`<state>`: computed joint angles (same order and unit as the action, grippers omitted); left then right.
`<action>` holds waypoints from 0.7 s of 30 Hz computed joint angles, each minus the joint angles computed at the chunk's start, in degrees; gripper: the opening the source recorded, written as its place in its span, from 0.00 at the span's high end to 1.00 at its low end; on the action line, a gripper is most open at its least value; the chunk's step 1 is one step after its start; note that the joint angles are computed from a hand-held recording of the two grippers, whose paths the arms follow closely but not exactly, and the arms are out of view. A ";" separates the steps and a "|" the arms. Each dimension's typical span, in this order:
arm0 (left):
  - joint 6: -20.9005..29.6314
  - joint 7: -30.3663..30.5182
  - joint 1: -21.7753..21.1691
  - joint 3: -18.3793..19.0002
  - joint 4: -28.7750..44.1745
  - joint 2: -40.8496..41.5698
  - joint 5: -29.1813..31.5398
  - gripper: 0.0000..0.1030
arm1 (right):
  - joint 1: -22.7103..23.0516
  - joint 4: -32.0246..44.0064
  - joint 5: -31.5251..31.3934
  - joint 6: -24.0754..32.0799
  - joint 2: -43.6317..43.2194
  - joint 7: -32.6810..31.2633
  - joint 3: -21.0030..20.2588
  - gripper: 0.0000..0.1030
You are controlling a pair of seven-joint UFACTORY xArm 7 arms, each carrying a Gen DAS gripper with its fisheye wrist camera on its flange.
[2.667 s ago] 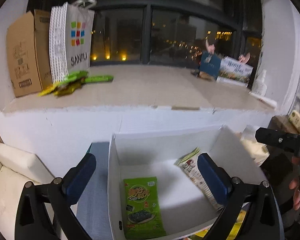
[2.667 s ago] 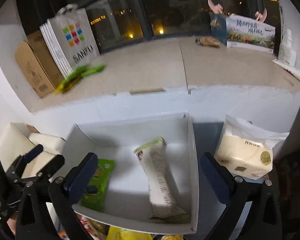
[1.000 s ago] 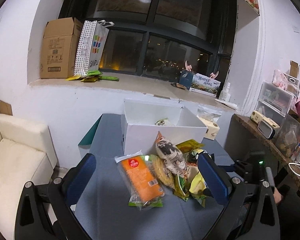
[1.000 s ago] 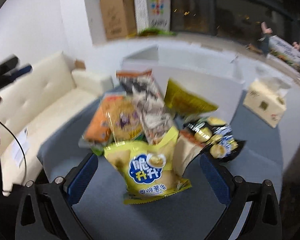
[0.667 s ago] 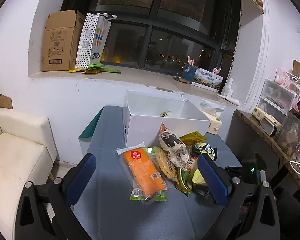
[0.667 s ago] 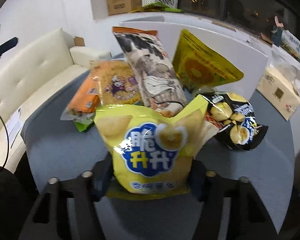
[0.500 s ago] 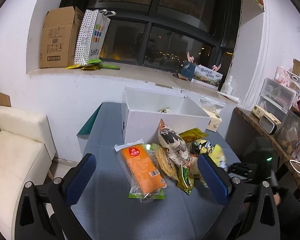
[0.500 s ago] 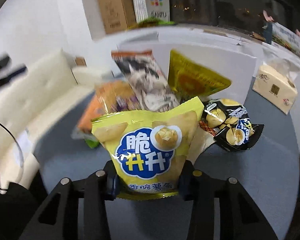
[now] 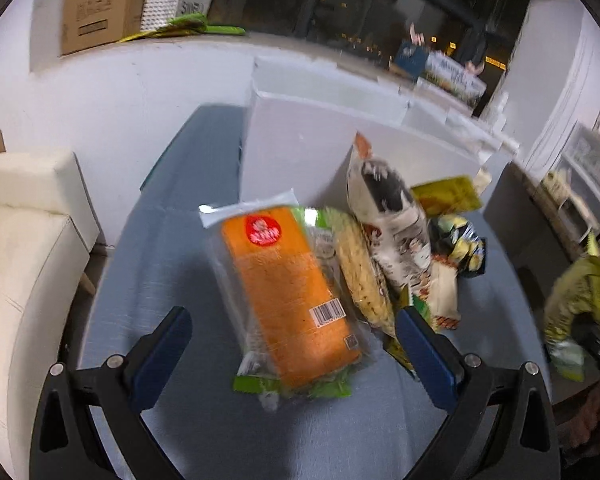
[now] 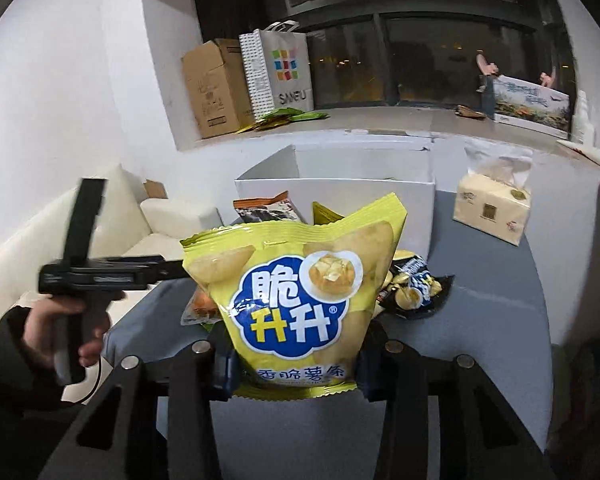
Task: Organize snacks
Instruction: 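Grasp the yellow chip bag with the right tool, then grasp the orange bread bag with the left tool while the right carries the chip bag to the box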
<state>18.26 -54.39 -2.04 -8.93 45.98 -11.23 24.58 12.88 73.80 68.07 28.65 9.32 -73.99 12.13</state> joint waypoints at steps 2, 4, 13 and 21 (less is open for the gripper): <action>4.21 -1.92 0.40 -1.50 3.25 3.08 3.33 0.00 | 0.00 0.36 -0.38 -0.14 0.75 0.61 -0.06 0.54; 5.54 -0.86 -1.08 -0.47 5.74 6.07 3.30 0.00 | -0.26 1.00 -0.65 0.34 1.36 1.72 0.01 0.54; 2.21 5.75 -4.80 3.99 3.91 7.82 -2.90 0.31 | -0.53 0.83 -2.53 -0.28 1.96 3.20 0.66 0.54; -0.95 4.93 -1.81 2.17 -0.91 1.16 0.85 0.83 | -0.56 0.94 -4.25 -0.50 2.52 4.32 1.26 0.53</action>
